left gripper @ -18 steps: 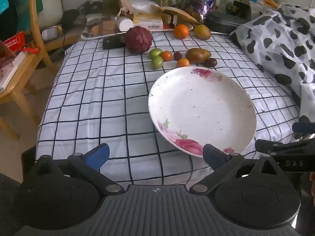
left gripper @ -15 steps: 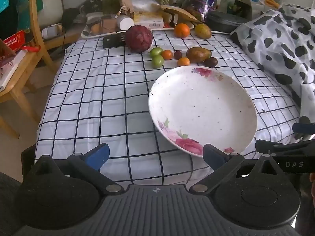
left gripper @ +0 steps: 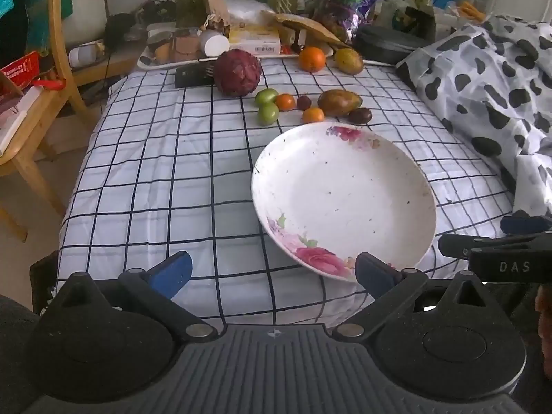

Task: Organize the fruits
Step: 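Move both tools past the white plate toward the row of fruits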

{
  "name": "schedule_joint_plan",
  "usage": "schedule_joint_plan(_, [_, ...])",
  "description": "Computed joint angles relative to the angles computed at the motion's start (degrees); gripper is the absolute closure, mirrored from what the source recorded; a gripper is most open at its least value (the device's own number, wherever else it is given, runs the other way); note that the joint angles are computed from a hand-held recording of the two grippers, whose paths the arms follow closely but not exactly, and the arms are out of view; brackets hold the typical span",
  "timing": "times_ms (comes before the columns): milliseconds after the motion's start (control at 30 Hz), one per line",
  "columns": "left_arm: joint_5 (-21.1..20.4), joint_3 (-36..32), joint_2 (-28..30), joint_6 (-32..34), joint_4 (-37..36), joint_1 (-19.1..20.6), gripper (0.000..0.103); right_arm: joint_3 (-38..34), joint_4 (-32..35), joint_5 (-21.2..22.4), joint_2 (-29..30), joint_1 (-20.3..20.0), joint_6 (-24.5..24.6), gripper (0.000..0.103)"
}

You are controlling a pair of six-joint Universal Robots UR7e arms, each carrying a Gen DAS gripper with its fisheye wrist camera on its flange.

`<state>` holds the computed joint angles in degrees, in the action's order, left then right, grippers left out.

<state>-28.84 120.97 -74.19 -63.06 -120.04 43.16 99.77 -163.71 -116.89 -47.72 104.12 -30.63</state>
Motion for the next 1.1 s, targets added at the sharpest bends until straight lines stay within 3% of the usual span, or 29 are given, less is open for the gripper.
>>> schedule_joint_plan(900, [0.4, 0.1, -0.3, -3.4, 1.8, 0.5, 0.001, 1.1, -2.3, 2.1, -0.6, -0.2, 0.1, 0.000])
schedule_joint_plan(1100, [-0.3, 1.5, -1.2, 2.0, -5.1, 0.7, 0.001, 0.7, -3.9, 2.6, 0.0, -0.4, 0.3, 0.000])
